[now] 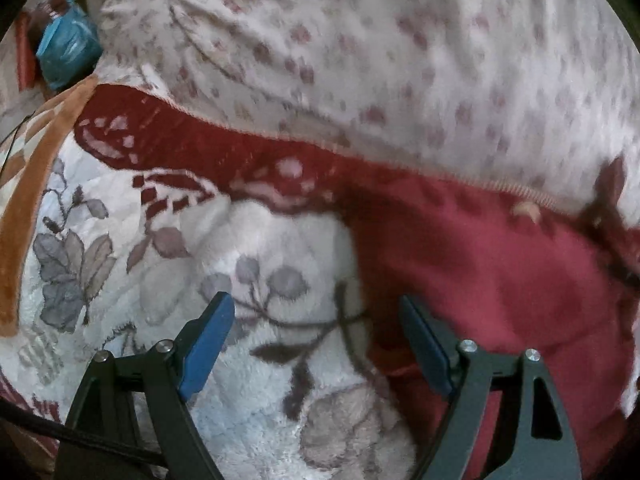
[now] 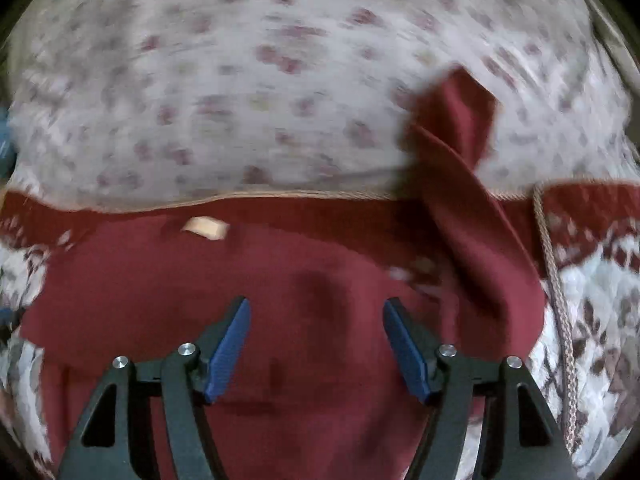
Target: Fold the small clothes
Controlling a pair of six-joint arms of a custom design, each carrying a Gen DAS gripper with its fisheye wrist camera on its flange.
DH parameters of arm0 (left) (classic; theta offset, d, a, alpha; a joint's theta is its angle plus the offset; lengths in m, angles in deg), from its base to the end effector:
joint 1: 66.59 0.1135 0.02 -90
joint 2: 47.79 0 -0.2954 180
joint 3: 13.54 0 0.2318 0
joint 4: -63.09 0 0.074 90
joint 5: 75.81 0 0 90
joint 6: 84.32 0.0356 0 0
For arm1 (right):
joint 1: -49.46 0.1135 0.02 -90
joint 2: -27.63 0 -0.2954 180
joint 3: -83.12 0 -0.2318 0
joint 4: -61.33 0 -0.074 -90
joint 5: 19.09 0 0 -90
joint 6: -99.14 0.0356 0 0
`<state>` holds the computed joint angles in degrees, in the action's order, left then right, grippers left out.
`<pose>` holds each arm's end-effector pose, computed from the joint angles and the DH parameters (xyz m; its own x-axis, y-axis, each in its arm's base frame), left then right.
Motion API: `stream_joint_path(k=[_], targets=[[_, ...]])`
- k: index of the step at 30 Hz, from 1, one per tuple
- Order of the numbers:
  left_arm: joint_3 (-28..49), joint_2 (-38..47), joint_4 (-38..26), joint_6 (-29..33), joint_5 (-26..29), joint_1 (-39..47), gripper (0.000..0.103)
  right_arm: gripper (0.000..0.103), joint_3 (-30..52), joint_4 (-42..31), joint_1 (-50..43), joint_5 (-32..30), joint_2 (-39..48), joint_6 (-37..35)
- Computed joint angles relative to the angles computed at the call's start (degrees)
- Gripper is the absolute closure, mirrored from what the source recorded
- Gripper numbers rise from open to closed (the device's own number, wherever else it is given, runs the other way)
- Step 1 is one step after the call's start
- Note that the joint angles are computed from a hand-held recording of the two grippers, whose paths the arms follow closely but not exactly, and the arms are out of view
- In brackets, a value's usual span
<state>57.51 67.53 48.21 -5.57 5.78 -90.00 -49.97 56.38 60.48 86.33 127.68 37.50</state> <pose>0.3401 -0.1416 0.1250 -0.8360 0.1516 -0.5274 0.1643 0.9861 0.0231 0.2647 0.0419 0.1270 -0.7552 0.3194 -0.5724 0.3550 0.9334 0.0525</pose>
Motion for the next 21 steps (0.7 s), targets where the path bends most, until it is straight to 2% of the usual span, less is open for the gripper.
stream_joint_path(k=[2,3,4,5,10,13,15,16,17,18,19,20,21], targets=[[1.01,1.70,-1.10,-0.39,-1.15,-0.50,0.020,0.033,-0.27,3.31,-2.32,-3.02,3.07,-1.66],[0.84,1.79,-0.95,-0.58,-1.14,-0.53,0.020,0.040,0.50,4.03,-2.27,-3.53,5.09,-2.28],[0.70,1.83,-0.72,-0.70,-1.39,-0.66,0.020,0.073,1.55,3.70,-2.06,-3.80,6.95,-2.78],[0.62,1.81,-0.68,-0.70,-1.79,-0.83,0.020,0.082,3.07,1.79,-1.49,-2.69,8.66,-2.62],[-0.11,1.36,0.06,0.17,-3.22,-1.55,0.020,0.094,-3.38,5.81,-1.04,-0.49,1.39,-1.15],[0.17,1.50,0.25,-0.09,-3.05,-1.68,0.020,0.093,-5.84,8.07,-3.22,1.60,1.17,0.74],[-0.59,0.38,0.90,-0.78,-3.04,-1.72,0.020,0.087,-5.66,6.20,-7.07,-4.56,2.73,0.09],[-1.36,-0.56,1.65,-1.04,-2.80,-1.78,0.020,0.087,-5.90,5.23,-7.38,-5.84,2.21,0.31],[-2.15,-1.51,2.44,-1.19,-2.54,-1.86,0.020,0.082,-8.04,5.84,-7.00,-5.77,-0.85,0.26],[-3.28,-2.73,3.64,-1.22,-2.40,-2.08,0.020,0.075,-10.14,5.99,-5.81,-4.36,-4.58,0.23],[-4.70,-4.07,5.34,-1.28,-2.70,-2.59,0.020,0.054,-11.51,5.63,-4.37,-2.82,-7.42,0.38],[-5.57,-4.87,6.65,-1.34,-3.16,-3.18,0.020,0.039,-12.82,5.29,-2.79,-1.49,-10.21,0.56],[-6.43,-5.52,8.08,-1.35,-3.60,-3.83,0.020,0.035,-14.21,4.95,-0.79,0.03,-12.97,1.37]])
